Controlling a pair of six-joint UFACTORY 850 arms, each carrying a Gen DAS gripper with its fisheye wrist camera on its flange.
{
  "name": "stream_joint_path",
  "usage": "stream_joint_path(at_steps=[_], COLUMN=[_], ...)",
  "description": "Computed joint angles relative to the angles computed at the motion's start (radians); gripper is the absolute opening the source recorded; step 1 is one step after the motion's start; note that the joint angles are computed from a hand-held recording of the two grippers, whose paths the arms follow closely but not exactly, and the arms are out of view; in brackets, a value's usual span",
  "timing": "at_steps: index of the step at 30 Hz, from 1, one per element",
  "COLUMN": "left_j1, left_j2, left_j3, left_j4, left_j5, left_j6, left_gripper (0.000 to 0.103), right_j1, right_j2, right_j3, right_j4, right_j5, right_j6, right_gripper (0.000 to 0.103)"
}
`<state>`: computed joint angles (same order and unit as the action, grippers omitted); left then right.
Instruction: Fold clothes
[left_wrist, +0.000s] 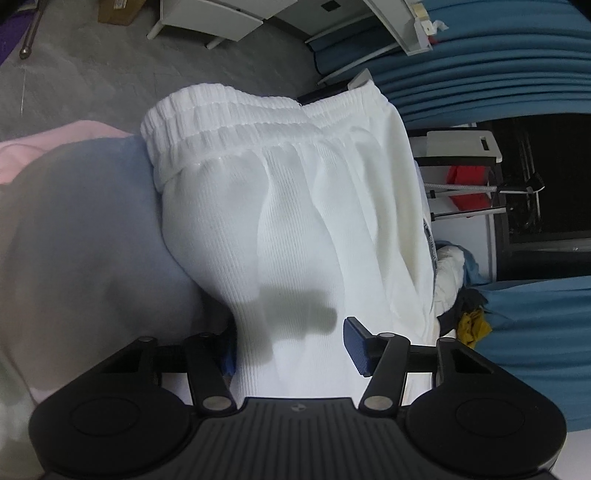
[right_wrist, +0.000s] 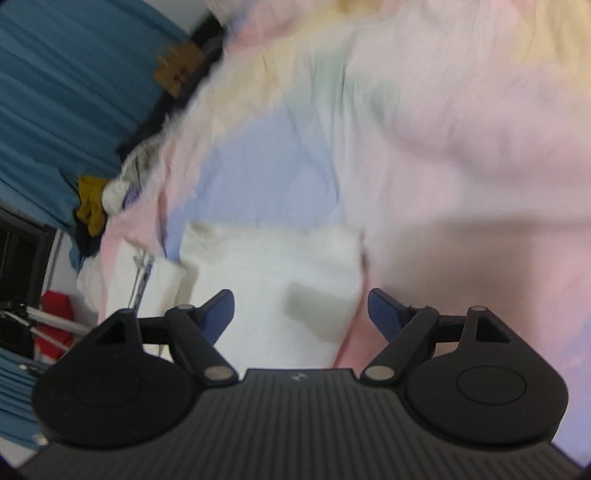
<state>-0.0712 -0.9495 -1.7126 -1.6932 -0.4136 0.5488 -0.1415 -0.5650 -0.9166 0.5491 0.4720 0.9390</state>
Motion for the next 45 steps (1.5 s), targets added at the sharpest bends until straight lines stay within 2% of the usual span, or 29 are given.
stream_joint_path(at_steps=[1, 3, 4, 5, 6, 8, 11, 13, 16, 18, 21, 23, 25, 28, 32, 37, 40, 43, 45], left_j1=[0.002, 0.006, 0.006, 0.005, 0.005, 0.006, 0.005, 0.001, -0.006, -0.008, -0.016, -0.015, -0.015, -0.016, -0.016, -0.014, -0.013, -0.024, -0.027], left_j2=[-0.005, -0.018, -0.023, -0.029, -0.036, -0.044, -0.051, -0.051, -0.036, -0.011, 0.026, 0.054, 0.082, 0.101, 0.130, 0.159, 0.151, 0.142, 0.135], left_j3=[-0.003, -0.013, -0.019, -0.025, -0.033, -0.041, -0.049, -0.054, -0.046, -0.014, 0.023, 0.061, 0.103, 0.120, 0.136, 0.157, 0.143, 0.141, 0.140], left_j4=[-0.017, -0.039, -0.032, -0.021, -0.007, -0.002, -0.007, -0.004, -0.014, -0.073, -0.178, -0.298, -0.402, -0.418, -0.389, -0.461, -0.451, -0.551, -0.571], left_j5=[-0.009, -0.018, -0.015, -0.012, -0.008, -0.008, -0.003, 0.007, 0.030, 0.040, 0.063, 0.049, 0.036, 0.038, 0.043, 0.046, 0.047, 0.054, 0.051], left_j6=[0.007, 0.013, 0.001, -0.014, -0.033, -0.046, -0.040, -0.035, -0.008, 0.071, 0.226, 0.361, 0.465, 0.496, 0.520, 0.644, 0.637, 0.747, 0.762], left_gripper=[0.056, 0.048, 0.045, 0.036, 0.028, 0.022, 0.019, 0.017, 0.012, 0.010, 0.009, 0.009, 0.008, 0.008, 0.008, 0.008, 0.008, 0.008, 0.008], right_j1=[-0.009, -0.016, -0.008, 0.003, 0.014, 0.029, 0.047, 0.059, 0.057, 0.056, 0.066, 0.085, 0.096, 0.096, 0.076, 0.100, 0.113, 0.118, 0.119], right_j2=[-0.028, -0.067, -0.069, -0.070, -0.071, -0.073, -0.074, -0.076, -0.081, -0.071, -0.032, -0.005, 0.015, 0.021, 0.025, 0.052, 0.060, 0.059, 0.056], right_j3=[-0.027, -0.073, -0.084, -0.098, -0.111, -0.127, -0.144, -0.156, -0.157, -0.137, -0.078, -0.045, -0.022, -0.016, 0.008, 0.030, 0.031, 0.027, 0.021], right_j4=[-0.076, -0.101, -0.051, 0.040, 0.117, 0.179, 0.254, 0.298, 0.333, 0.318, 0.246, 0.267, 0.294, 0.372, 0.283, 0.273, 0.290, 0.292, 0.302], right_j5=[-0.026, -0.072, -0.069, -0.064, -0.056, -0.034, -0.013, 0.002, -0.005, 0.026, 0.127, 0.212, 0.260, 0.249, 0.216, 0.291, 0.329, 0.341, 0.342], right_j6=[0.063, 0.063, 0.000, -0.105, -0.186, -0.264, -0.399, -0.485, -0.497, -0.462, -0.370, -0.387, -0.402, -0.454, -0.341, -0.335, -0.356, -0.368, -0.384], right_gripper=[0.082, 0.082, 0.081, 0.078, 0.067, 0.061, 0.044, 0.023, 0.008, 0.007, 0.007, 0.006, 0.006, 0.006, 0.006, 0.006, 0.006, 0.006, 0.006])
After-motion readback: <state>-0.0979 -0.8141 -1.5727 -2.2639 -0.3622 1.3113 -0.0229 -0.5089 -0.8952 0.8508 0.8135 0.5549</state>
